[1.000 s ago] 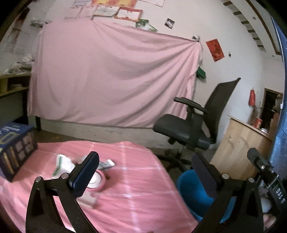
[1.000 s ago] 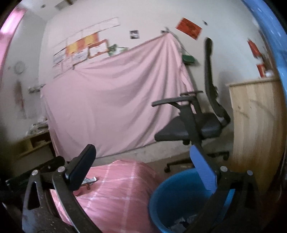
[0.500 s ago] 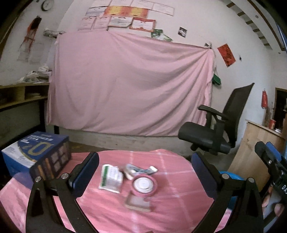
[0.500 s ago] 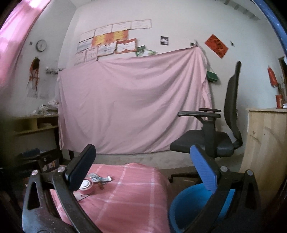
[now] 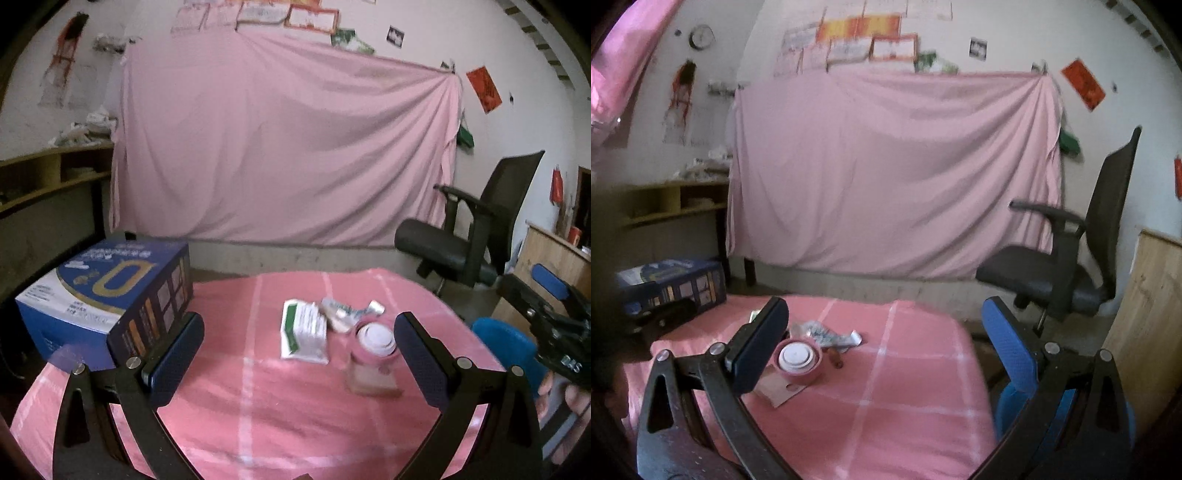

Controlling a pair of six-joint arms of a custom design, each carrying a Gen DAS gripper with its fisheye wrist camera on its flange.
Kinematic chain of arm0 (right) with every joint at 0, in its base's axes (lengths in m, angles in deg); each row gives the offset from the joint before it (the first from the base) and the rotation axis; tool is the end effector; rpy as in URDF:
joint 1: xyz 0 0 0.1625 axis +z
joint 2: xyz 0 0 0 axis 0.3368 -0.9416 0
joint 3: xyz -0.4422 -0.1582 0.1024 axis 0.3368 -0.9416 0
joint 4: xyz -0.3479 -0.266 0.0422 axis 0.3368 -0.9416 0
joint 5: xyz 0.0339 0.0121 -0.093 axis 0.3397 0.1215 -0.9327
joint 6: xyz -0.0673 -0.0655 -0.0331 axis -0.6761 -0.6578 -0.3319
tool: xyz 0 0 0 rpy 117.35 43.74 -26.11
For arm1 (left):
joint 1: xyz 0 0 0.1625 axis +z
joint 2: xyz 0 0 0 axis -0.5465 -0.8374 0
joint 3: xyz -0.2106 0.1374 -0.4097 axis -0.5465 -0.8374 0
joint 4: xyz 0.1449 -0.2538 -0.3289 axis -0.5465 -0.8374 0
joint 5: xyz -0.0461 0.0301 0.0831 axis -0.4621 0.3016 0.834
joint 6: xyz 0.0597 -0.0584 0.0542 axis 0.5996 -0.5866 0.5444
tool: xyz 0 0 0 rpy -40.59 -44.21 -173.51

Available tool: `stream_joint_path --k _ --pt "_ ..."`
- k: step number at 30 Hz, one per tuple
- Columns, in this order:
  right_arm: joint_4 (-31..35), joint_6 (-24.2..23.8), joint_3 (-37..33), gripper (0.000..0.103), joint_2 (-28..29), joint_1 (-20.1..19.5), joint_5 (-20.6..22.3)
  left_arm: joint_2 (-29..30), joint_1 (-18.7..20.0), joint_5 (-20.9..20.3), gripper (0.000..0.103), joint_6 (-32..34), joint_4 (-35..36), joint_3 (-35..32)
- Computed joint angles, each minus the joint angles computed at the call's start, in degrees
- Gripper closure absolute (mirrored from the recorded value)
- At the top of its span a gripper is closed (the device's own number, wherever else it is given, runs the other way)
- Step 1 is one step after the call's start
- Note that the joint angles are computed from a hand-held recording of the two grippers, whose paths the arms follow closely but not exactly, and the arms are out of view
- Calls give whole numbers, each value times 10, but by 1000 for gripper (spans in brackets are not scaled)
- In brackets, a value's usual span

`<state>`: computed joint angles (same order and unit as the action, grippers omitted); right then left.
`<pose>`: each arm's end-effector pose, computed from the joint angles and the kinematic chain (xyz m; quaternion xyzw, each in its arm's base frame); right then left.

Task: Collect trash
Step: 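Move both tools back over the table toward the remaining trash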

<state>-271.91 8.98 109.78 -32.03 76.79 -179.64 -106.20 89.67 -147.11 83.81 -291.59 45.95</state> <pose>0.1593 -0.5626 0.1875 0.2124 -0.7148 0.5592 0.3621 -0.1943 -0.6079 0.1431 0.3376 0.8311 -0.4182 0.1426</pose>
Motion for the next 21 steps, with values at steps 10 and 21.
stream_joint_path --k 10,21 --pt "178 97 -30 0 -9 -9 -38 -10 18 -8 6 -43 131 -41" --pt "343 109 -75 11 8 -3 -92 -5 49 -58 60 -126 301 -110"
